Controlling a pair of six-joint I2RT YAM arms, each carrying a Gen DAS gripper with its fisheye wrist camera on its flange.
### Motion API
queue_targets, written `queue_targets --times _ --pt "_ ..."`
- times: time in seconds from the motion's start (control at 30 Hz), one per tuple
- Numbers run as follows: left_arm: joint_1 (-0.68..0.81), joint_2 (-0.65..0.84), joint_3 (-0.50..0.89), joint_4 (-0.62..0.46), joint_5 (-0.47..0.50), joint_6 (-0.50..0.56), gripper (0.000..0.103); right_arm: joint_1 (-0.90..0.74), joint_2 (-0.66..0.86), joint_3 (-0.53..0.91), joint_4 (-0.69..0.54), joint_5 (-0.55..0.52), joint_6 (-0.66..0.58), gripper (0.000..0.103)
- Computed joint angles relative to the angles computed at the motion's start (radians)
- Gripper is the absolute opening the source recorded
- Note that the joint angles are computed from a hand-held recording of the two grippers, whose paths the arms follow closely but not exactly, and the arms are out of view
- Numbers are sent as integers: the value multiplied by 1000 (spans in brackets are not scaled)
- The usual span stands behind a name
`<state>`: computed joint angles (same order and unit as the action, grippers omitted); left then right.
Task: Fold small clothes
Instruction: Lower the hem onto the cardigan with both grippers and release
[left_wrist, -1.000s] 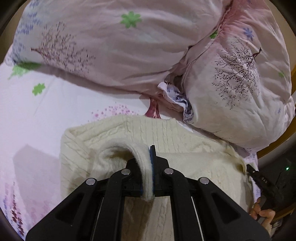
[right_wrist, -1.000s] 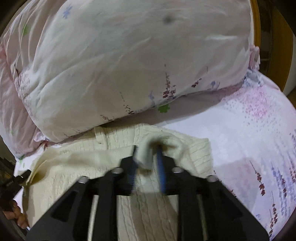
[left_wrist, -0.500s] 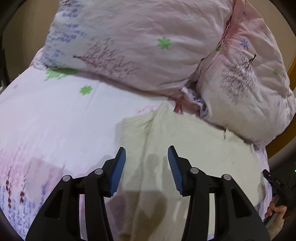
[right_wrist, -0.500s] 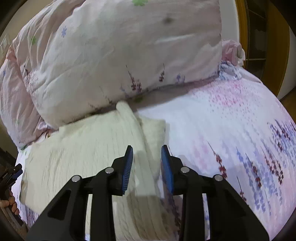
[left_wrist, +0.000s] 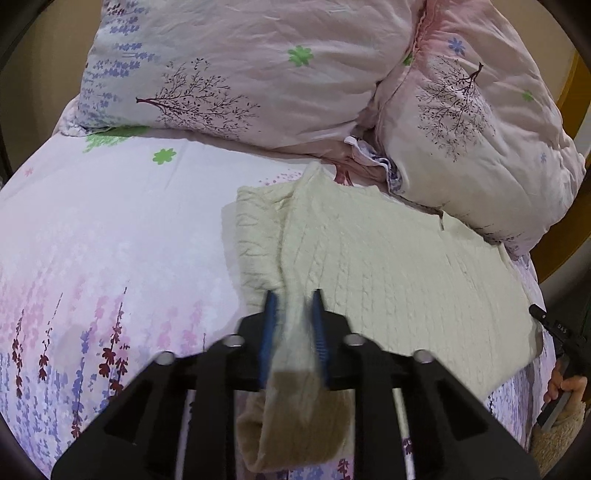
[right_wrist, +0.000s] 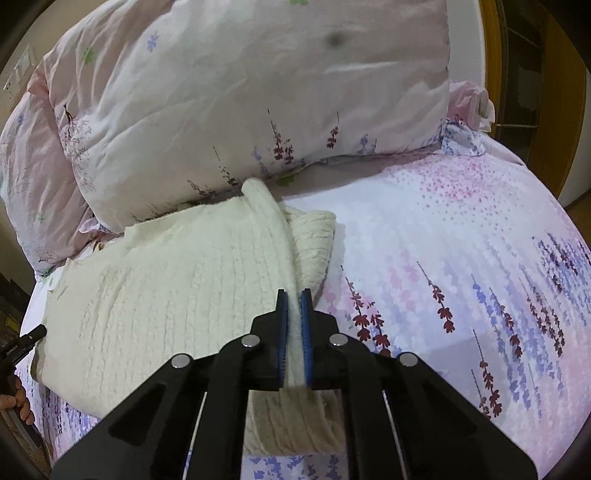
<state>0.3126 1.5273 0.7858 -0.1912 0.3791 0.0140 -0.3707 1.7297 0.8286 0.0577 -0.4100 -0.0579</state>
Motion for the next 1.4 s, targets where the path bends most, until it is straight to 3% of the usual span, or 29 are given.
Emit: queue_targets --times 0.17,0.3,0.4,0.5,0.57,0.9,1.13,1.23,1.3,1.4 --pt "35 2 9 -31 44 2 9 -8 -29 -29 10 4 10 6" --pt "30 -35 -19 -12 25 14 9 3 -38 -46 17 34 -12 6" --pt "33 -57 -28 -20 53 28 9 -6 -31 -41 -7 15 -19 13" --pt "22 -74 -39 -33 47 42 9 -17 -39 -55 -1 2 -34 14" --pt "17 -72 -41 -36 41 43 9 -13 -42 -66 6 7 -50 5" --pt "78 -87 -46 -93 95 82 4 -61 -138 -139 27 -40 -60 4" --pt "92 -62 -73 -66 84 95 3 -46 -46 -115 1 40 -66 5" --pt "88 -74 -78 -62 88 100 3 -53 -50 -90 -30 8 -59 14" --pt "96 -75 -69 -69 106 96 3 -73 -55 -69 -41 -47 -37 35" --pt "88 -108 -77 -44 96 61 15 -63 -55 -50 3 -45 -1 35"
